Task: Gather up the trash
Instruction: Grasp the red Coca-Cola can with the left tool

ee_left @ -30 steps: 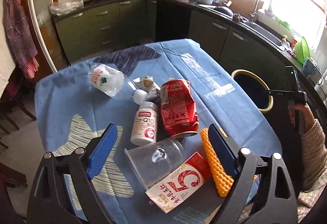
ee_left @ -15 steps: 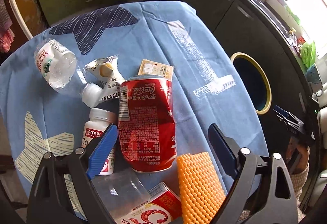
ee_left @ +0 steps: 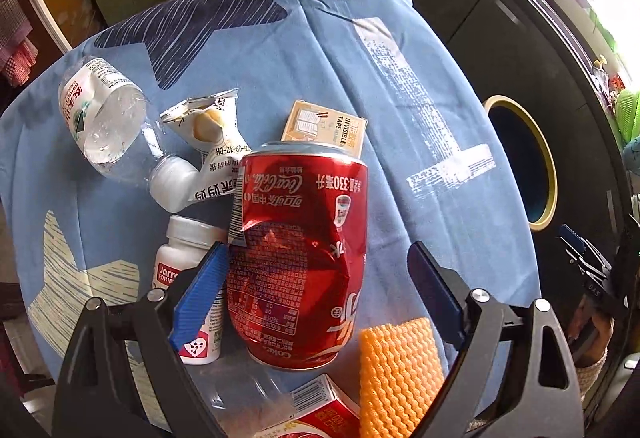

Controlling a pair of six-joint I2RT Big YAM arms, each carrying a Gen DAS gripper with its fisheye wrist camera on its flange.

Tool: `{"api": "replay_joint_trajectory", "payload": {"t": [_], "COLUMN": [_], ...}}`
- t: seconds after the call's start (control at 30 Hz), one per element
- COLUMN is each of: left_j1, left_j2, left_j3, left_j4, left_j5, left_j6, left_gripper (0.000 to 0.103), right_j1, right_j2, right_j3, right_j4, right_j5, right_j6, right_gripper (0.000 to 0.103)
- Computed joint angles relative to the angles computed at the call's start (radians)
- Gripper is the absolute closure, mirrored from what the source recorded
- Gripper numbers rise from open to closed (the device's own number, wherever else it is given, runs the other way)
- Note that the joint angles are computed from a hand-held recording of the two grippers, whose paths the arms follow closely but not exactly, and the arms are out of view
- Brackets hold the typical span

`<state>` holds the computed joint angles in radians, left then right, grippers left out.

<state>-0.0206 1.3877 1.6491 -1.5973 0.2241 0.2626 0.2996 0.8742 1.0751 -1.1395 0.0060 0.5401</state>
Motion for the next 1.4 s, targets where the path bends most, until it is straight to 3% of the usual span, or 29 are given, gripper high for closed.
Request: {"api": "replay_joint_trajectory", "payload": {"t": [0.43, 0.63, 0.83, 1.4], "left_j1": [-0.006, -0.036, -0.043, -0.039], "left_j2": [0.01, -0.013, 0.005, -0.022], "left_j3": [-0.014, -0.034, -0.039, 0.016], "left_j4": [0.017, 0.042, 0.025, -0.009], "left_j5": [-0.019, -0.061, -0.091, -0.061], "left_j6": [0.025, 0.05, 0.052, 0.095], "left_gripper": [0.017, 0.018, 0.028, 0.031], "right_j1": [-0.001, -0.005, -0.012, -0.018], "right_j2": [0.007, 0.005, -0.001, -0.014], "right_j3": [0.002, -0.002, -0.01, -0.025], "right_j4": [0.0, 0.001, 0.005, 0.016], "right_j5": [-0.01, -0.019, -0.029, -0.049], "right_j6": [-0.009, -0.013, -0.014, -0.014], "right_gripper": [0.037, 0.037, 0.037, 0.037]}}
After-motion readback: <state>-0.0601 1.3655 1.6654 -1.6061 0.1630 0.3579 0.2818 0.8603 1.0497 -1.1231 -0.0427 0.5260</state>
